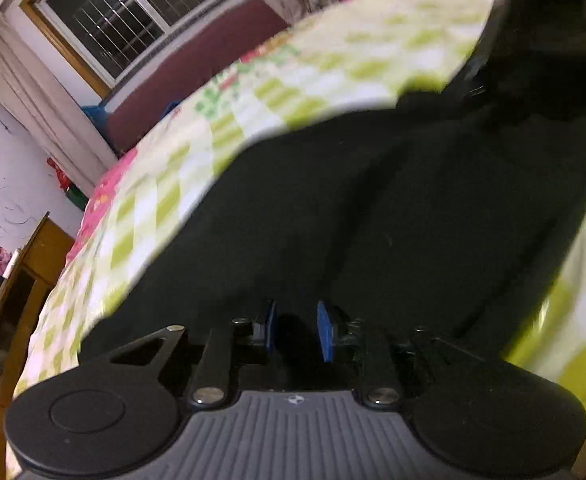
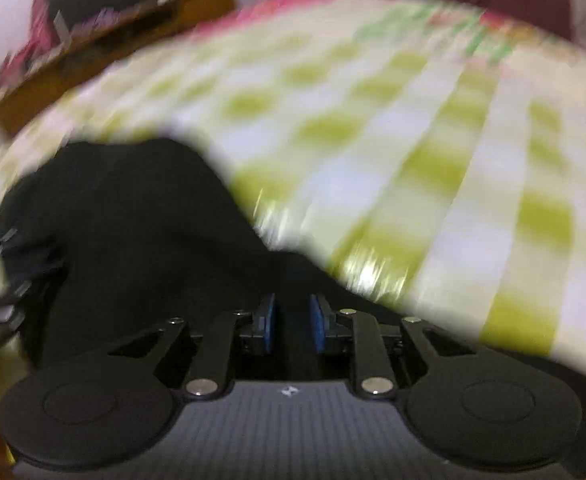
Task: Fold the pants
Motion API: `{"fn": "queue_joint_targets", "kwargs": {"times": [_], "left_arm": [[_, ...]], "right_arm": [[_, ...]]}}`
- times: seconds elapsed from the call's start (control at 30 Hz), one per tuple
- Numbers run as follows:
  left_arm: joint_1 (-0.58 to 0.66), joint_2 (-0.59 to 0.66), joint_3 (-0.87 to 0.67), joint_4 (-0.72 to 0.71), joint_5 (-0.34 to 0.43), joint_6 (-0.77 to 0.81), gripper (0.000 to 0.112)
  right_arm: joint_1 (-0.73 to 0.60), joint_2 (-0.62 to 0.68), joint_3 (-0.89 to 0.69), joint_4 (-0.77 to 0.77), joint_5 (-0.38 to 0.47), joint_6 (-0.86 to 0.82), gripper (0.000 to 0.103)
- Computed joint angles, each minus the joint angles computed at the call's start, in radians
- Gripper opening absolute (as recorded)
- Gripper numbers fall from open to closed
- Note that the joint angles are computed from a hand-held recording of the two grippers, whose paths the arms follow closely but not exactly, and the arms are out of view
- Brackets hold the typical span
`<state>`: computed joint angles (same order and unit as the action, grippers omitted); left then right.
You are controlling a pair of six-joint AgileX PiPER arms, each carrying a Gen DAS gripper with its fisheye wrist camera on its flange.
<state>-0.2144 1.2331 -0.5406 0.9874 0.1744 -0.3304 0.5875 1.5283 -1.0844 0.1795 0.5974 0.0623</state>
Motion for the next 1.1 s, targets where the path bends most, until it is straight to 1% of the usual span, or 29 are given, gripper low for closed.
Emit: {"fn": "queue_joint_targets", "kwargs": {"times": [0.03, 0.07, 0.1, 0.17, 0.2, 0.23, 0.27, 0.3, 0.33, 0.37, 0.4, 0.43, 0.47, 0.5, 0.53, 0.6, 0.63, 0.7, 0.77, 0.8, 0.87, 0.9, 0.93, 0.97, 1.03, 1.1], "left_arm": [[-0.021, -0.016, 0.014, 0.064, 0.030, -0.060, 0.037], [-0.039, -0.030, 0.026, 0.088, 0.059, -0.080, 0.037], [-0.055, -0.037, 0.026, 0.072, 0.093, -0.066, 0.037], [-0.057, -0.041, 0.010, -0.052, 0.134, 0.060, 0.037], [-0.058, -0.043, 0.005, -0.080, 0.149, 0.092, 0.037], [-0.061, -0.045, 0.004, -0.084, 0.155, 0.093, 0.037], [-0.056, -0.049, -0.004, -0.122, 0.159, 0.125, 0.037], [-0.052, -0.046, -0.016, -0.160, 0.163, 0.146, 0.037], [-0.053, -0.029, -0.028, -0.165, 0.159, 0.136, 0.037], [-0.045, -0.019, -0.035, -0.180, 0.152, 0.145, 0.037], [-0.039, -0.003, -0.031, -0.154, 0.135, 0.115, 0.037], [-0.039, -0.008, -0.021, -0.134, 0.130, 0.091, 0.037], [-0.054, -0.011, -0.009, -0.080, 0.134, 0.027, 0.037], [-0.064, -0.015, -0.002, -0.058, 0.140, 0.003, 0.037], [-0.061, -0.029, 0.002, -0.071, 0.146, 0.020, 0.037], [-0.052, -0.033, 0.003, -0.104, 0.142, 0.050, 0.037], [-0.044, -0.034, -0.001, -0.134, 0.138, 0.082, 0.038], [-0.036, -0.032, -0.005, -0.170, 0.132, 0.119, 0.038], [-0.005, -0.018, -0.009, -0.202, 0.105, 0.176, 0.038], [0.000, -0.017, -0.007, -0.197, 0.098, 0.179, 0.038], [-0.004, -0.016, -0.004, -0.165, 0.096, 0.148, 0.037], [-0.009, -0.016, -0.001, -0.141, 0.097, 0.121, 0.037], [-0.011, -0.014, 0.002, -0.114, 0.095, 0.089, 0.037], [-0.019, -0.015, 0.006, -0.087, 0.099, 0.057, 0.037], [-0.031, -0.024, 0.014, -0.048, 0.107, 0.012, 0.037], [-0.033, -0.028, 0.024, -0.009, 0.102, -0.023, 0.037]], "right_arm": [[0.009, -0.038, 0.045, 0.040, -0.007, -0.052, 0.022], [0.015, -0.061, 0.065, 0.086, 0.008, -0.101, 0.022], [0.015, -0.073, 0.067, 0.118, 0.025, -0.136, 0.022], [-0.021, -0.070, 0.027, 0.187, 0.091, -0.221, 0.022], [-0.056, -0.059, -0.005, 0.244, 0.120, -0.267, 0.022], [-0.088, -0.061, -0.018, 0.316, 0.131, -0.326, 0.021], [-0.117, -0.054, -0.039, 0.375, 0.130, -0.382, 0.021], [-0.141, -0.038, -0.070, 0.419, 0.123, -0.429, 0.023], [-0.169, -0.007, -0.105, 0.473, 0.113, -0.485, 0.032], [-0.194, 0.037, -0.144, 0.525, 0.105, -0.532, 0.038], [-0.226, 0.099, -0.192, 0.614, 0.104, -0.610, 0.045], [-0.251, 0.162, -0.237, 0.688, 0.124, -0.673, 0.045], [-0.276, 0.247, -0.310, 0.741, 0.176, -0.696, 0.045], [-0.292, 0.316, -0.370, 0.764, 0.225, -0.679, 0.046], [-0.311, 0.396, -0.435, 0.802, 0.299, -0.655, 0.045], [-0.332, 0.485, -0.488, 0.886, 0.419, -0.660, 0.045], [-0.328, 0.484, -0.475, 0.912, 0.449, -0.686, 0.046], [-0.314, 0.440, -0.429, 0.933, 0.470, -0.725, 0.046], [-0.301, 0.387, -0.388, 0.951, 0.485, -0.749, 0.046], [-0.283, 0.356, -0.382, 0.927, 0.476, -0.747, 0.046], [-0.240, 0.286, -0.349, 0.865, 0.428, -0.755, 0.046], [-0.213, 0.262, -0.340, 0.835, 0.404, -0.759, 0.049], [-0.189, 0.248, -0.329, 0.814, 0.386, -0.765, 0.056], [-0.167, 0.238, -0.317, 0.801, 0.372, -0.767, 0.059], [-0.118, 0.240, -0.326, 0.741, 0.350, -0.744, 0.060], [-0.089, 0.215, -0.306, 0.704, 0.316, -0.745, 0.060]]}}
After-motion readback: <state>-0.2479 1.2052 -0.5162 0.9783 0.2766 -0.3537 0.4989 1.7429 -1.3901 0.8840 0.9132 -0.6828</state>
